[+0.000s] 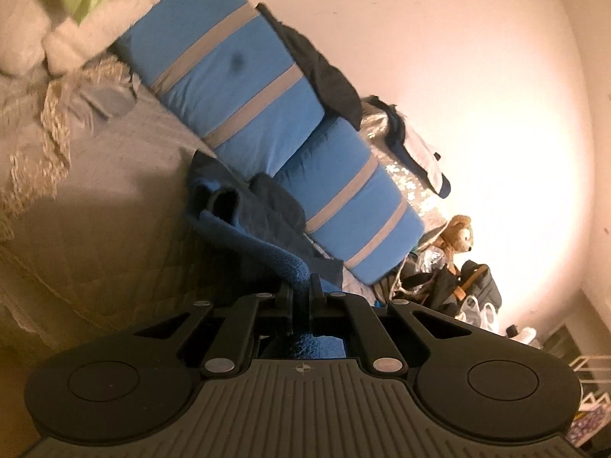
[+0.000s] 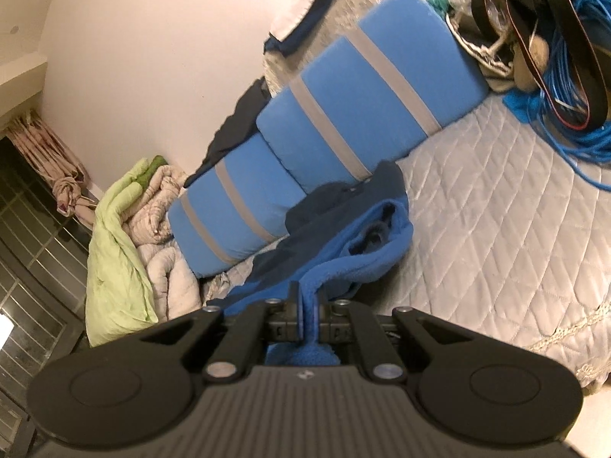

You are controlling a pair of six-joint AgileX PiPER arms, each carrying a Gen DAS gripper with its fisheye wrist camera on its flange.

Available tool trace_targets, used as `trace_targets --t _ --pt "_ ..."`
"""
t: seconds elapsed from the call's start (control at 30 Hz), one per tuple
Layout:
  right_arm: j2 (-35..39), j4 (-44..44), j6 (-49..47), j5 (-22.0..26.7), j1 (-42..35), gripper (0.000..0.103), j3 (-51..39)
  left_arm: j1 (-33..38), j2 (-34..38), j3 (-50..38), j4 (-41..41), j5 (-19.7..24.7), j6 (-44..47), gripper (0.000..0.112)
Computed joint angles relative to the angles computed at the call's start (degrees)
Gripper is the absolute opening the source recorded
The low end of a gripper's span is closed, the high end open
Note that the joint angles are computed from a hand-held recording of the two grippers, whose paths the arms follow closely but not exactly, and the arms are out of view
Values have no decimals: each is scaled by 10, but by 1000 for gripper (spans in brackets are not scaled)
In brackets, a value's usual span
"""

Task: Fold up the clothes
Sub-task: 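Lift the grasped fleece edge with both grippers toward the striped pillows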

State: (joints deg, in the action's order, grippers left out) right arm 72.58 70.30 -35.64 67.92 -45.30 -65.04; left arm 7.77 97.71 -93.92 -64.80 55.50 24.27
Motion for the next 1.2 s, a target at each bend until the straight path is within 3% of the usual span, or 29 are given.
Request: trace_targets --t 0.13,0.53,0.93,1.2 --pt "-9 -15 5 -1 -3 5 -8 -14 20 -33 40 -7 -27 6" --pt "51 -105 47 -95 99 5 -77 -39 110 -152 107 -17 -78 7" --pt "119 -128 70 -95 125 6 -163 -52 197 -308 155 21 -132 7" --pt "136 -187 105 -139 161 6 -196 -59 271 -445 190 58 -188 7"
